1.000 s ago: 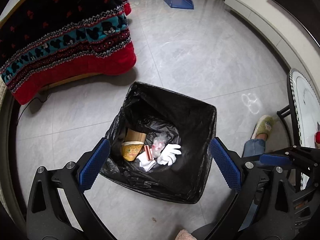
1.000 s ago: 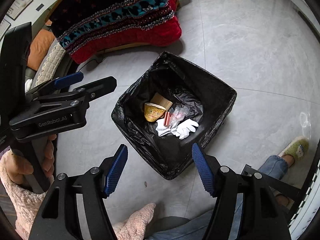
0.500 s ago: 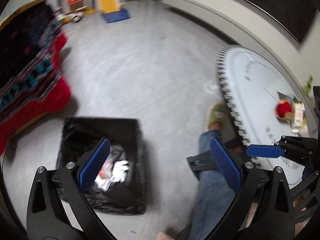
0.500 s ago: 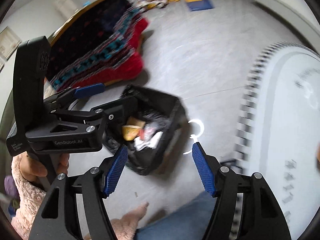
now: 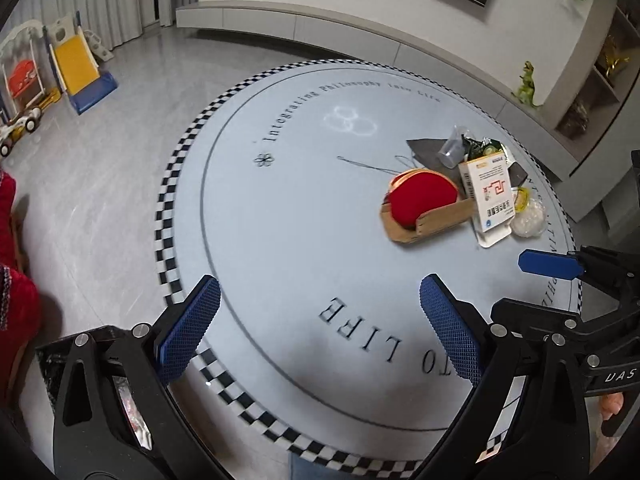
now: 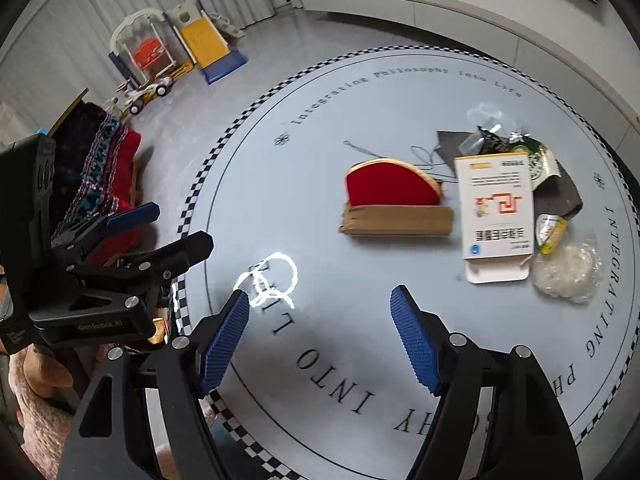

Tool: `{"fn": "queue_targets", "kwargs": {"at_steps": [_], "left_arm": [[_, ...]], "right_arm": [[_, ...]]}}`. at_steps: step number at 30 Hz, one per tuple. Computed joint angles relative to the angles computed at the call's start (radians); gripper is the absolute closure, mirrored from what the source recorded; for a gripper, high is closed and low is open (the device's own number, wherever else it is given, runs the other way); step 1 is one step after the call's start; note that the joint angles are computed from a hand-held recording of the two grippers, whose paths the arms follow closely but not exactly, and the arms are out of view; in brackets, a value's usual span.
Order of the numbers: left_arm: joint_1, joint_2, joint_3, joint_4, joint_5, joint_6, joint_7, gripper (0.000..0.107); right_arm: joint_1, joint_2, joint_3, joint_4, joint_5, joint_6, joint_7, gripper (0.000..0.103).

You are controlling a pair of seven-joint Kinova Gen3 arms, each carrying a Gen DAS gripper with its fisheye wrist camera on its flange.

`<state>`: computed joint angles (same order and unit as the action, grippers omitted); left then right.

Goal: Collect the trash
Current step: 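Move both tools back over the table, then close the right tool on the white medicine box while the left tool approaches the red paddle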

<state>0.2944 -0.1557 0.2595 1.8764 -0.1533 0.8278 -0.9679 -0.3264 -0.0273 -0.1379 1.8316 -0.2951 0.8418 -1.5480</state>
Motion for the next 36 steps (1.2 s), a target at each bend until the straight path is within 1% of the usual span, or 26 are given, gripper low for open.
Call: {"fn": "queue_targets", "kwargs": {"at_steps": [2,6,8,10,15,17,19,20,21,22,23,24,26,28,32,33,34,35,36], "left_arm": [[0.011,0.057,0.026,-0.053,-0.024,0.009,0.026,0.011],[0.065,0.156,0.024,-0.156,-0.088,0.028,0.053,0.011],[0.086,0.195,0.002,-0.192,-0.075,0.012,0.019,0.011],[0.111,0.253,-0.013,-0.251,-0.084,0.028,-0.009,0.011],[0.141,0.382,-0.054,-0.371,-0.062,0.049,-0.164,0.012],[0.139,0.421,-0.069,-0.405,-0.038,0.068,-0.227,0.022],[0.123,0.448,-0.076,-0.425,0.015,0.08,-0.291,0.026],[0.124,0.456,-0.082,-0.427,0.025,0.077,-0.308,0.026],[0.127,0.464,-0.09,-0.429,0.028,0.077,-0.32,0.026],[0.133,0.473,-0.098,-0.434,0.028,0.083,-0.324,0.029],[0.135,0.483,-0.102,-0.438,0.033,0.089,-0.333,0.035],[0.128,0.483,-0.102,-0.432,0.051,0.078,-0.347,0.035],[0.133,0.479,-0.108,-0.418,0.059,0.056,-0.351,0.04],[0.142,0.475,-0.11,-0.411,0.058,0.051,-0.358,0.04],[0.144,0.473,-0.109,-0.403,0.07,0.045,-0.38,0.04],[0.137,0.473,-0.107,-0.399,0.081,0.04,-0.389,0.04],[0.128,0.473,-0.105,-0.397,0.097,0.038,-0.397,0.038],[0.111,0.478,-0.098,-0.403,0.128,0.052,-0.417,0.032],[0.088,0.494,-0.083,-0.416,0.164,0.082,-0.452,0.015]], "right_arm": [[0.026,0.006,0.028,-0.008,-0.015,0.006,0.036,0.029],[0.087,0.047,0.068,-0.056,-0.043,0.034,0.101,0.029],[0.128,0.067,0.087,-0.084,-0.061,0.057,0.147,0.029],[0.162,0.093,0.097,-0.114,-0.074,0.077,0.171,0.029],[0.243,0.158,0.106,-0.157,-0.121,0.117,0.232,0.029],[0.273,0.183,0.105,-0.164,-0.144,0.131,0.261,0.029],[0.289,0.21,0.1,-0.171,-0.152,0.135,0.272,0.029],[0.291,0.223,0.097,-0.173,-0.147,0.132,0.268,0.029],[0.295,0.235,0.095,-0.178,-0.146,0.132,0.268,0.029],[0.298,0.247,0.091,-0.18,-0.147,0.129,0.266,0.029],[0.299,0.255,0.086,-0.18,-0.149,0.125,0.266,0.029],[0.302,0.263,0.081,-0.184,-0.151,0.123,0.27,0.029],[0.285,0.275,0.071,-0.189,-0.125,0.108,0.266,0.029],[0.264,0.283,0.065,-0.193,-0.094,0.092,0.249,0.029],[0.236,0.314,0.058,-0.219,-0.048,0.092,0.212,0.029],[0.225,0.319,0.058,-0.223,-0.029,0.091,0.198,0.029],[0.221,0.321,0.057,-0.225,-0.017,0.089,0.193,0.029],[0.219,0.323,0.055,-0.229,-0.01,0.091,0.192,0.029],[0.225,0.325,0.05,-0.231,-0.014,0.096,0.203,0.029]]}}
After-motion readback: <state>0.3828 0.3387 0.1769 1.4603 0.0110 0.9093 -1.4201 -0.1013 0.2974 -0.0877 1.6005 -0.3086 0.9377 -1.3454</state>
